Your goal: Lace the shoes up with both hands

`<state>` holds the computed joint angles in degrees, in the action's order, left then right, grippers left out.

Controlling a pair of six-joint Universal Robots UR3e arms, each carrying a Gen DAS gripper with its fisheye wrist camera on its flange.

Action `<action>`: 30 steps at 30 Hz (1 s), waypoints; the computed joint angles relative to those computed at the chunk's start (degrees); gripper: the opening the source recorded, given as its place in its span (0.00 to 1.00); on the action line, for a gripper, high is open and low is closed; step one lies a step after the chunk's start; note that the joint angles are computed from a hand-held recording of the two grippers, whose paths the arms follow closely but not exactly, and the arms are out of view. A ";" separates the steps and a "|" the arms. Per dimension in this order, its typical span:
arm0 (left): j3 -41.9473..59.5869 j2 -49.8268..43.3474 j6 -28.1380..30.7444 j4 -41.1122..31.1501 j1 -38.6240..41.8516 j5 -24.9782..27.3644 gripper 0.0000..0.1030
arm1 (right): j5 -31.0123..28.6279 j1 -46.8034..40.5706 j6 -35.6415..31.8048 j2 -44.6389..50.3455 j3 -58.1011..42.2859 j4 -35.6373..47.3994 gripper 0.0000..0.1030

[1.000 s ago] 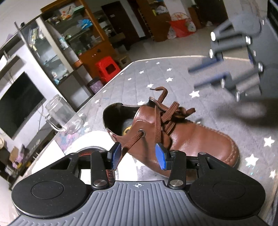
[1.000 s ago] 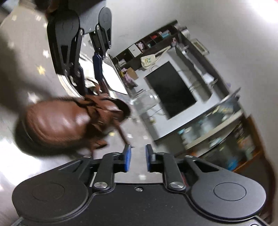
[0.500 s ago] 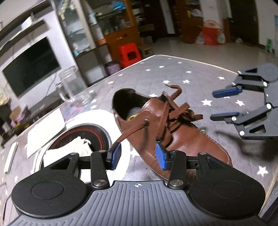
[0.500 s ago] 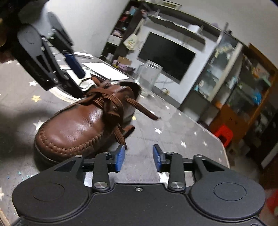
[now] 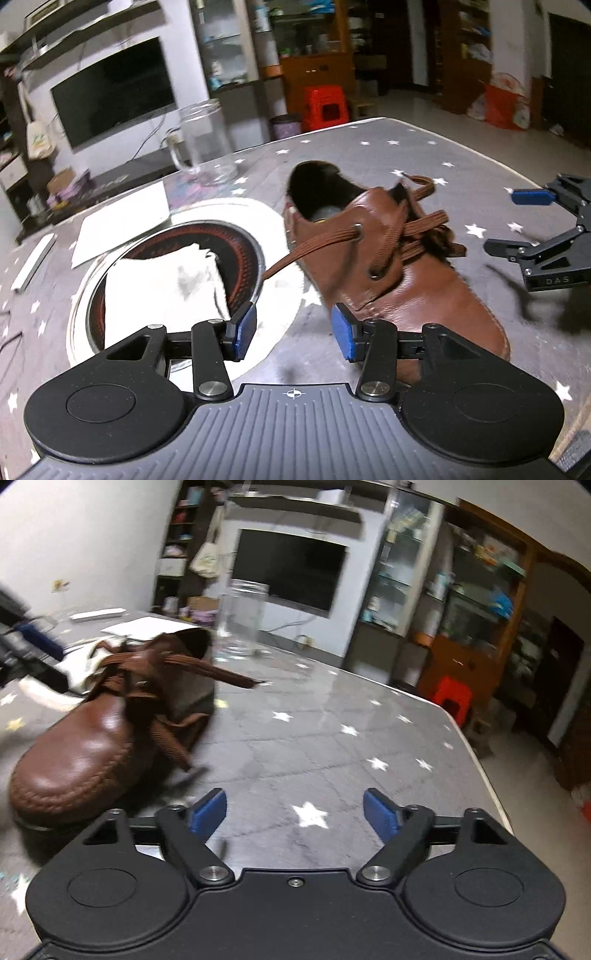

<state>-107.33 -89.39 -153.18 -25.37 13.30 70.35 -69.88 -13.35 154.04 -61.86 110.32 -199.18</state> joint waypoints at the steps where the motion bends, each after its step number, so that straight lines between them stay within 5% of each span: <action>1: -0.34 0.28 -0.55 0.23 0.27 -0.17 0.48 | -0.48 -0.15 0.08 0.59 -0.58 0.15 0.82; 4: -1.79 1.49 -1.83 1.21 0.86 -0.98 0.56 | -1.16 -0.42 0.51 2.04 -2.13 0.54 0.84; 14: -0.61 0.18 -4.44 2.95 -0.65 -0.70 0.58 | -1.65 -0.69 1.95 2.98 -7.60 9.52 0.86; 17: 0.22 -0.44 -4.65 3.59 -0.56 -1.53 0.58 | -2.28 -0.48 2.61 3.07 -8.73 10.85 1.00; 24: 1.40 -0.03 -3.38 2.69 -0.89 -4.94 0.58 | -0.61 -1.31 3.29 2.19 -9.21 14.42 1.00; 30: 2.54 -1.67 -5.34 3.18 -2.06 -2.27 0.63 | 3.94 -3.80 4.80 1.48 -10.67 20.41 1.00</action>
